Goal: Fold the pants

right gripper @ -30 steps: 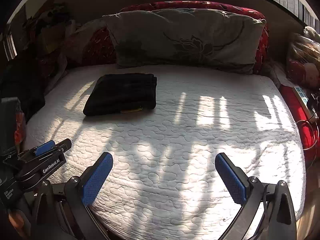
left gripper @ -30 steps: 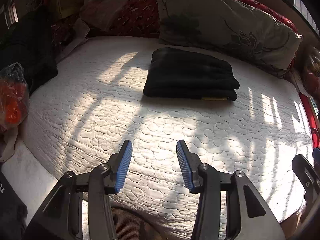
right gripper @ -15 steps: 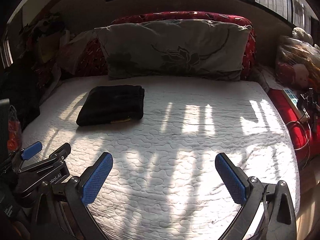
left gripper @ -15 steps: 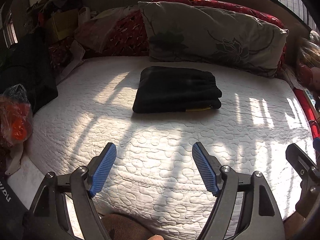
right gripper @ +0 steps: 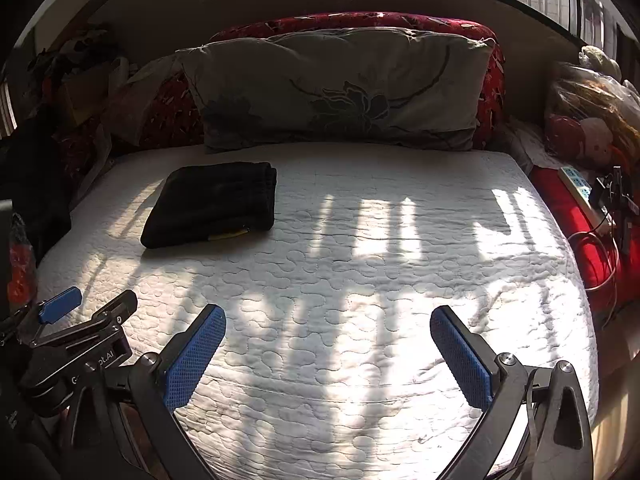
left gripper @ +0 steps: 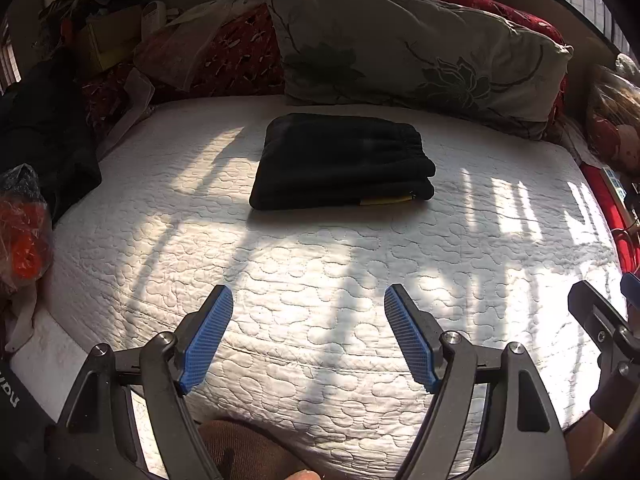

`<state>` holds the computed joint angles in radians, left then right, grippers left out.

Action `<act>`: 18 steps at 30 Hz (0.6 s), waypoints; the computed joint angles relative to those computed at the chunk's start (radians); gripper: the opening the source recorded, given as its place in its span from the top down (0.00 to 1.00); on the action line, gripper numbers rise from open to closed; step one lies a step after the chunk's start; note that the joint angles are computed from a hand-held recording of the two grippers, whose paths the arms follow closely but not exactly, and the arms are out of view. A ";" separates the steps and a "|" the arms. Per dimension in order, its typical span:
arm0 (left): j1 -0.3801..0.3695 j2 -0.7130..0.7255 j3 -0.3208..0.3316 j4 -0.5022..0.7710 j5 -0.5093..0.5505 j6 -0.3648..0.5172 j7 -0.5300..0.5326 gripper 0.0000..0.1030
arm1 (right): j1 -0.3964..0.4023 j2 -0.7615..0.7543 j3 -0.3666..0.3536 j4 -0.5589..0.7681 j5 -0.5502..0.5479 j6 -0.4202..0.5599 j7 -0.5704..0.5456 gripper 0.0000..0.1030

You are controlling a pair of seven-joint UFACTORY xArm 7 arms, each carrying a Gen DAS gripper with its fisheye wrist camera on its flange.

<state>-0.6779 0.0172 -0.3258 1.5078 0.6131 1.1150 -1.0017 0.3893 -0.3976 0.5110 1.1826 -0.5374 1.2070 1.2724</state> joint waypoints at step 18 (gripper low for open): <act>-0.010 0.013 0.010 0.016 -0.013 -0.062 0.014 0.24 | 0.001 -0.013 -0.012 -0.015 0.030 0.004 -0.002 0.00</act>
<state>-0.6879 0.0302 -0.3156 1.5239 0.6000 1.0531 -0.9876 0.3898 -0.4108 0.4992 1.1672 -0.5073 1.2109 1.2703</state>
